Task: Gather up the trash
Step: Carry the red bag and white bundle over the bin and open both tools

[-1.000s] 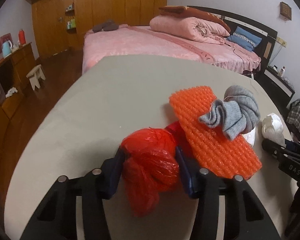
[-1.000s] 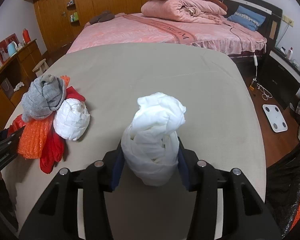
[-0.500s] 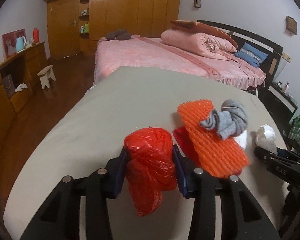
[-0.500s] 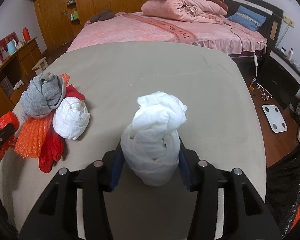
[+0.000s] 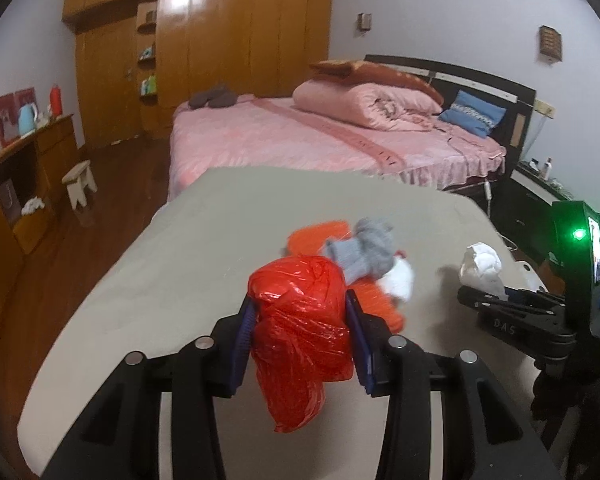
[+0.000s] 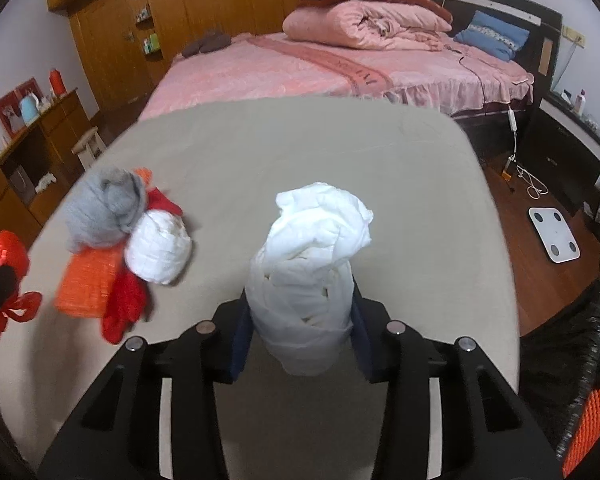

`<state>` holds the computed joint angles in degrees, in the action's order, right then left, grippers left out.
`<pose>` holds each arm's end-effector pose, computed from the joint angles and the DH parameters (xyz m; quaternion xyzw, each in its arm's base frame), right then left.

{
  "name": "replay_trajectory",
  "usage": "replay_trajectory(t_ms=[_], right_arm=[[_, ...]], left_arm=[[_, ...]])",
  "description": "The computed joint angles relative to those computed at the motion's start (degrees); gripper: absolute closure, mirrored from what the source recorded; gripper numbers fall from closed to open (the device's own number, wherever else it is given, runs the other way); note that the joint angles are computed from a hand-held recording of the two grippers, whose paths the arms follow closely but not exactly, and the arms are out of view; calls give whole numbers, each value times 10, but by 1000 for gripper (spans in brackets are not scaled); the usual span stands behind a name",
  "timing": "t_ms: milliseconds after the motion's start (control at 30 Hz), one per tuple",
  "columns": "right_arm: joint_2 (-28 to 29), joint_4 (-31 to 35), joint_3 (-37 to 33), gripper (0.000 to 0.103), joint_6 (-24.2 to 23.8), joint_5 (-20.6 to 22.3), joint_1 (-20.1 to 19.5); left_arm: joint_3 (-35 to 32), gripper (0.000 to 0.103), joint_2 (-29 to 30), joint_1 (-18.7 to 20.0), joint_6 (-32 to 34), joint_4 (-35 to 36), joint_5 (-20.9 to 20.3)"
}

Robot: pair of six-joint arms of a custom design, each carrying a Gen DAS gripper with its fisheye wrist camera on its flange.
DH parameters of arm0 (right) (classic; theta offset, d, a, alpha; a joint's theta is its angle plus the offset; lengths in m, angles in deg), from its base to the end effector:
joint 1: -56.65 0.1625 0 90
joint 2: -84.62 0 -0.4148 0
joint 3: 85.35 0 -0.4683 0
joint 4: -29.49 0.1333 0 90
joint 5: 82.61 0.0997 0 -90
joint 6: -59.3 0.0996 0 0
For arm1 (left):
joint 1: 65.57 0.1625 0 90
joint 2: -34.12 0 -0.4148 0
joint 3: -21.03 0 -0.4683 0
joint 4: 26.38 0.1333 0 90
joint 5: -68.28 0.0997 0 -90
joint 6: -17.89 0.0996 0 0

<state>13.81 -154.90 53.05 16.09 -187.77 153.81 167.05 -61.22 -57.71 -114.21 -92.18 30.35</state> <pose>0.1622 -0.4304 0.0805 0.3827 -0.8856 0.1787 0.1931 -0.1939 -0.2406 0.1010 -0.0594 0.7594 -0.4939 0.4194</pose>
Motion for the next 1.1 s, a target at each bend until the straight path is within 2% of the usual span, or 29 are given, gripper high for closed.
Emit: replay_trajectory(t_ms=[300,500,767,1100], right_arm=[[-153,74,40,62,-15,64,-14],[-268,131,68,62,-33,93,-40],[-418,213,93,62,-56,124,-99],[-533,249,104,61,-84,145,-181]], left_arm=[[-41,60,59,-4,31,-32,37],[-68,60,111,-4,72,-92,70],[-95,60,188,-2,207,-258,118],[-127,59,282,8,419,-504,153]])
